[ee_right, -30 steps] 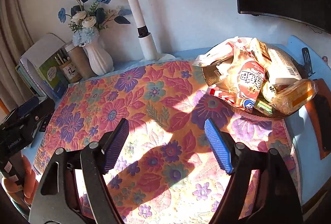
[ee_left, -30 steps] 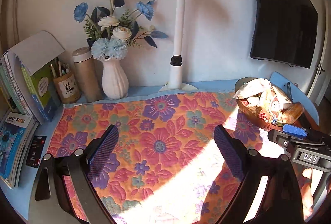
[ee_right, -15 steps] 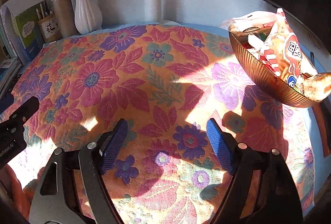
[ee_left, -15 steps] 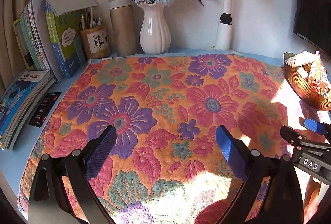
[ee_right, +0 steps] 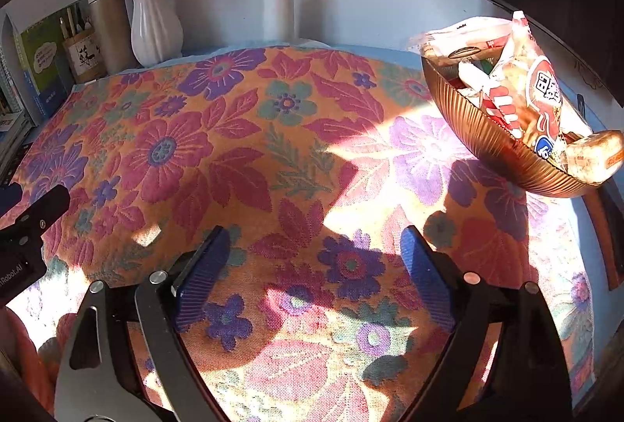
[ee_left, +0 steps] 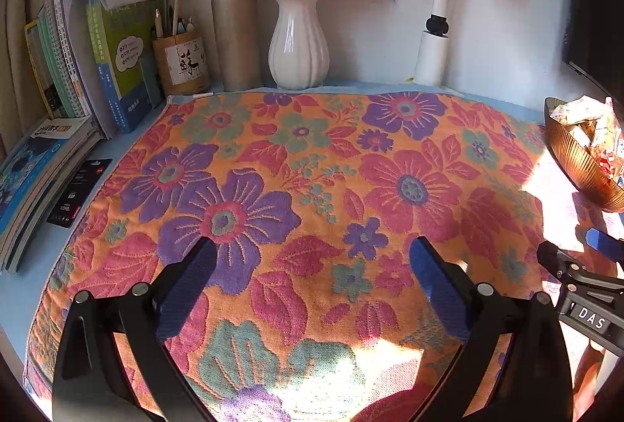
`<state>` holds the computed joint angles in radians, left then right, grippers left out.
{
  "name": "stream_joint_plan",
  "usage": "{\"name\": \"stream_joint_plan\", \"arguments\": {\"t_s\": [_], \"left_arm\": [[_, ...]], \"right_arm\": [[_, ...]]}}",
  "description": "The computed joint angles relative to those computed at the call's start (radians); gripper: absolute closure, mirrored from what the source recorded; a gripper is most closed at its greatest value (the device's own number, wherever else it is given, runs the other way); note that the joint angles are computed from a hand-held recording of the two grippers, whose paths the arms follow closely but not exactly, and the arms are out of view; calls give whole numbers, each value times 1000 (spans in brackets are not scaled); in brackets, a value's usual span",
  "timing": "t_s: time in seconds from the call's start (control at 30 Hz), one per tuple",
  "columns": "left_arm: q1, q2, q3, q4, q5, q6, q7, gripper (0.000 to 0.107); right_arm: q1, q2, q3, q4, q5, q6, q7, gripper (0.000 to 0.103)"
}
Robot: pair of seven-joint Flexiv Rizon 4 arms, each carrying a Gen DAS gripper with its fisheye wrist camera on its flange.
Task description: Organize snacks
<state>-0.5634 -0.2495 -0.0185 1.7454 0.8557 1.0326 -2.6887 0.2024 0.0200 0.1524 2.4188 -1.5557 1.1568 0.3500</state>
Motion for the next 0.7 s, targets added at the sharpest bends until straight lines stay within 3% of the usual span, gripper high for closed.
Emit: {"name": "stream_joint_plan", "arguments": {"t_s": [0.43, 0.7], "left_arm": [[21, -22, -10, 1, -116, -23, 98, 9], [3, -24, 2, -9, -110, -50, 99, 9]], "right_arm": [[1, 2, 1, 3, 16, -7, 1, 9], [8, 3, 6, 3, 29, -21, 1, 7]]}}
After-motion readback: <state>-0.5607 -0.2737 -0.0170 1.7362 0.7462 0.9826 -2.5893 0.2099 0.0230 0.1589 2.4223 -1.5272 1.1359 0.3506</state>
